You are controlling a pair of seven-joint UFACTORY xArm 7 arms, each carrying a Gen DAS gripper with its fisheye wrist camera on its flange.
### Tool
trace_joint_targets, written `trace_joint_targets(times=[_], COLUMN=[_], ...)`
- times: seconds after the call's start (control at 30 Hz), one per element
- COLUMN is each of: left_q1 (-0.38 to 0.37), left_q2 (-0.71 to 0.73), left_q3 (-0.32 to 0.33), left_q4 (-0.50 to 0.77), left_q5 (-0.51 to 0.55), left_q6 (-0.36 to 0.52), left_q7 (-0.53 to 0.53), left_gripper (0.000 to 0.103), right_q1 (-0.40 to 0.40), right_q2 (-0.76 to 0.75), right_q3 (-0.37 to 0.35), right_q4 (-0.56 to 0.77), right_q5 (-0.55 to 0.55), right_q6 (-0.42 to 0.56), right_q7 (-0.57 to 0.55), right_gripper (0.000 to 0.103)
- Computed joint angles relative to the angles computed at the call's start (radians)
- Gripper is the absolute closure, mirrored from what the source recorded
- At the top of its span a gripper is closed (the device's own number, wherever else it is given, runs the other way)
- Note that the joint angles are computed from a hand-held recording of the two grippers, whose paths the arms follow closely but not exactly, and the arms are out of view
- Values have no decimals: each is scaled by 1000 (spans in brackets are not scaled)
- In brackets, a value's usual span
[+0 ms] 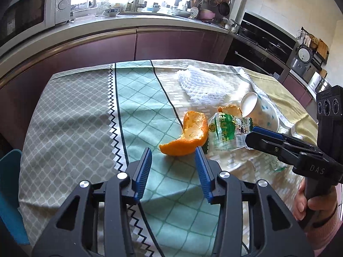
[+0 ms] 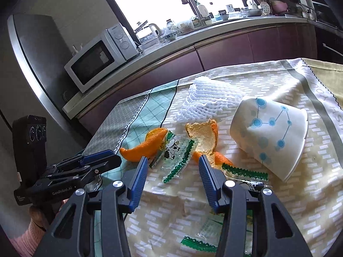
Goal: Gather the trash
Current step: 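Grasp an orange peel with the left tool while the right tool grasps a wrapper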
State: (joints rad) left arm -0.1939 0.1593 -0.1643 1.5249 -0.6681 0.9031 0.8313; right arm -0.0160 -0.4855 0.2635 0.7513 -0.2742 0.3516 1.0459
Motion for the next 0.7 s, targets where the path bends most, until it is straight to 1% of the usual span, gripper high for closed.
trace_joint_targets(times=[0.07, 0.1, 0.13, 0.2, 0.27, 0.33, 0.4, 0.43, 0.47, 0.57, 0.7], left_q1=[-6, -7, -9, -14, -15, -13, -12, -9, -8, -6, 0], left_q2=[14, 20, 25, 27, 21, 16, 19, 18, 14, -1, -23], left_q3=[-3, -5, -8, -13, -16, -18, -17, -17, -16, -15, -8], left_q4=[18, 24, 29, 31, 22, 18, 23, 24, 19, 0, -18], left_q5=[11, 14, 15, 23, 20, 7, 0, -6, -11, -33, -78], left_q6=[9, 9, 10, 6, -3, 3, 17, 25, 31, 35, 51], left_q7=[-9, -11, -10, -7, 5, 19, 25, 32, 39, 65, 100], left_gripper=[62, 62, 62, 63, 64, 70, 84, 88, 96, 102, 102], right_q1=[0, 5, 6, 9, 10, 13, 14, 14, 12, 10, 13], right_q2=[8, 11, 13, 15, 12, 7, -2, -6, -10, -18, -26], right_q3=[-2, -7, -9, -11, -14, -17, -18, -18, -17, -14, -14], right_q4=[3, 1, 1, 0, -4, -12, -20, -24, -27, -34, -40], right_q5=[0, 5, 8, 13, 17, 23, 27, 30, 31, 35, 45], right_q6=[-4, -10, -12, -14, -18, -24, -30, -33, -34, -42, -57], right_q7=[-1, -3, -4, -3, -4, -6, -8, -9, -9, -12, -23], right_gripper=[56, 59, 61, 72, 78, 83, 86, 86, 87, 88, 91])
